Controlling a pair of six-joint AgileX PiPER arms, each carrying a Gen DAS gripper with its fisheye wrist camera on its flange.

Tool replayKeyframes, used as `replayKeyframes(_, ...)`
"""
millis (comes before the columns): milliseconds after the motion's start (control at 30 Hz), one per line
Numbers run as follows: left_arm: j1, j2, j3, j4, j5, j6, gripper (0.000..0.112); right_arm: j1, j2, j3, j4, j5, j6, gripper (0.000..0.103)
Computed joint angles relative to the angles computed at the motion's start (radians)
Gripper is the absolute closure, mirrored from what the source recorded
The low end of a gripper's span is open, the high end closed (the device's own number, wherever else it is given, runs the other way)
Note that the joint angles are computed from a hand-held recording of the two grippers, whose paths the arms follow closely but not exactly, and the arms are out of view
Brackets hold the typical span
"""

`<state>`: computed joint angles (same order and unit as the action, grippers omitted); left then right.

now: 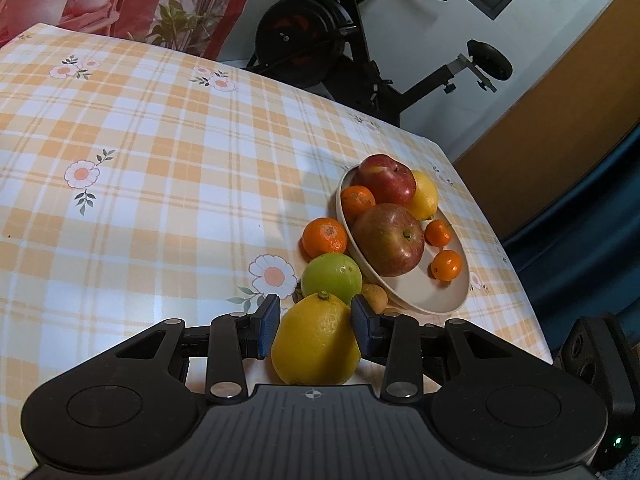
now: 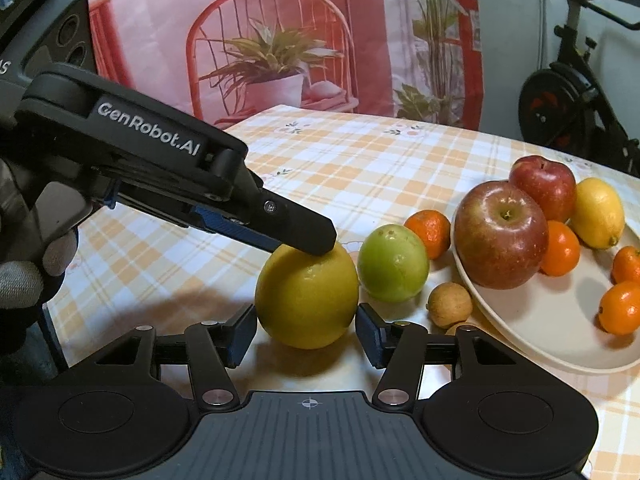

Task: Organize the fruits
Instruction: 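Close the left gripper on the grapefruit while the right gripper braces it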

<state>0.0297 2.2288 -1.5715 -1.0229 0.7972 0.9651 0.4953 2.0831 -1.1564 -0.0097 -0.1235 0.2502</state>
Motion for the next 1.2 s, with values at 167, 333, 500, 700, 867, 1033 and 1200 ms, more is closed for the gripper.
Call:
replayKeyframes(167, 0.002, 0.01, -0.01, -0.01, 0.021, 0.018, 0.071, -0.003, 0.004, -0.001, -0.015, -0.01, 0.005, 0.053)
replayKeyframes(333, 0.0, 0.005, 0.002, -0.016, 0.012, 0.048, 0.071, 0.0, 0.001, 0.012, -0.025, -0.03, 0.026, 0.053)
replayKeyframes(500, 0.003, 0.011, -0.004, -0.011, 0.024, 0.054, 0.067, -0.001, -0.006, 0.03, -0.05, -0.041, 0.061, 0.052)
replayKeyframes(700, 0.001, 0.016, -0.002, -0.023, 0.022, 0.063, 0.065, 0.003, -0.02, 0.052, 0.0, -0.063, 0.011, 0.053)
replayKeyframes(867, -0.003, 0.0, 0.017, -0.016, 0.016, 0.071, 0.067, 0.008, -0.028, 0.07, 0.026, -0.078, -0.012, 0.054)
replayKeyframes(1033, -0.011, -0.027, 0.037, -0.033, 0.002, 0.09, 0.068, 0.0, -0.058, 0.106, 0.012, -0.108, 0.007, 0.054)
replayKeyframes(1200, -0.038, -0.058, 0.045, -0.041, -0.02, 0.1, 0.068, -0.014, -0.111, 0.157, 0.1, -0.139, -0.074, 0.054)
